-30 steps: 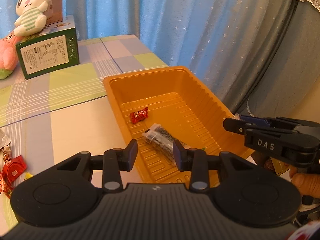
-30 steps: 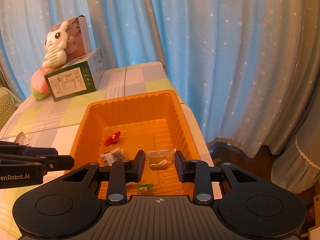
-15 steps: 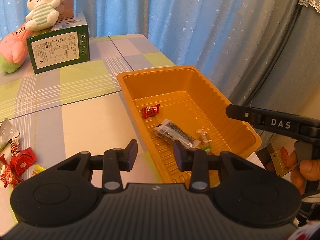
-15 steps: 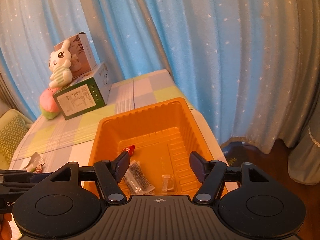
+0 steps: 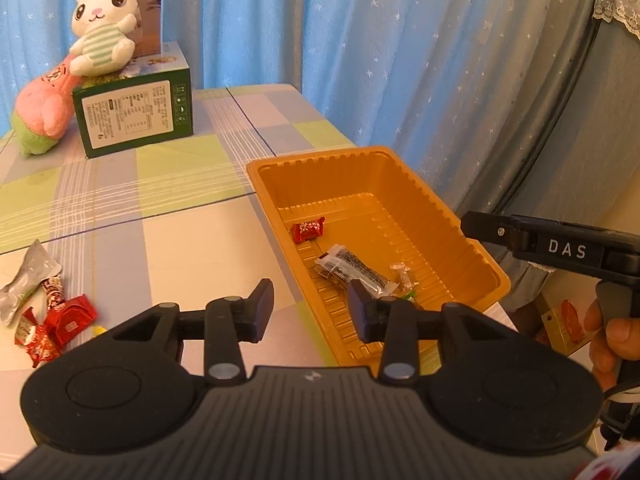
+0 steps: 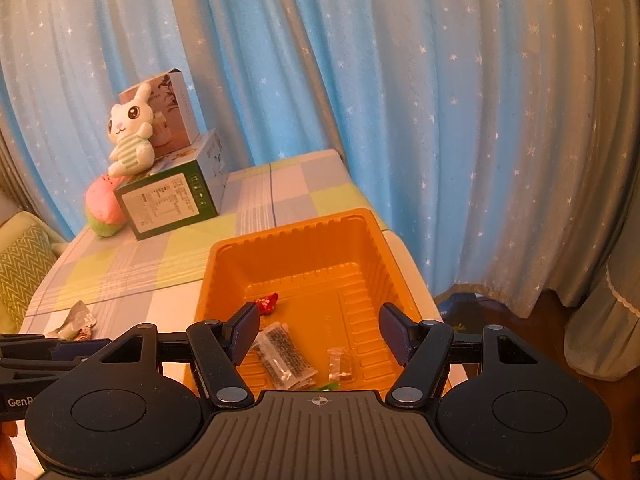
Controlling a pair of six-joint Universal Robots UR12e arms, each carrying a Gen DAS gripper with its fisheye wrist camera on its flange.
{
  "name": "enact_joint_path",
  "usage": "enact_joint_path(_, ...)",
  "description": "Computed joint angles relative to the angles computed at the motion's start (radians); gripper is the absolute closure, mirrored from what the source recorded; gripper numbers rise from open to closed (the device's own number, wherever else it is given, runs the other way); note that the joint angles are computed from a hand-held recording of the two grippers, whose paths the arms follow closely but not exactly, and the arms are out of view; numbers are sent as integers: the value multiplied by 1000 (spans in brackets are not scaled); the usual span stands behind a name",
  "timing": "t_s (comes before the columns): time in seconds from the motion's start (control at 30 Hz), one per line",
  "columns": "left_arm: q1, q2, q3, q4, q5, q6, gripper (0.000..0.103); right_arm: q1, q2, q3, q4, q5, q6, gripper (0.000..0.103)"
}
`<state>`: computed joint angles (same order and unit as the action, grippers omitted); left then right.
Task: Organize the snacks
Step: 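Withdraw both open tools from the tray toward the remaining snacks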
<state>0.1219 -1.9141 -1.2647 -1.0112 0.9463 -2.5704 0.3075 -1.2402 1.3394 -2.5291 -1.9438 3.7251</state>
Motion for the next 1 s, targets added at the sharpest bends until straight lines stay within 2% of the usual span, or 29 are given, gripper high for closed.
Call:
enact_joint_path(0.5, 55, 47, -26, 31, -35, -23, 61, 52, 10, -61, 26, -24, -27, 37)
enact_joint_path(1.0, 139, 80, -53, 88, -26, -80, 57, 101, 74, -160, 31, 21, -72, 37)
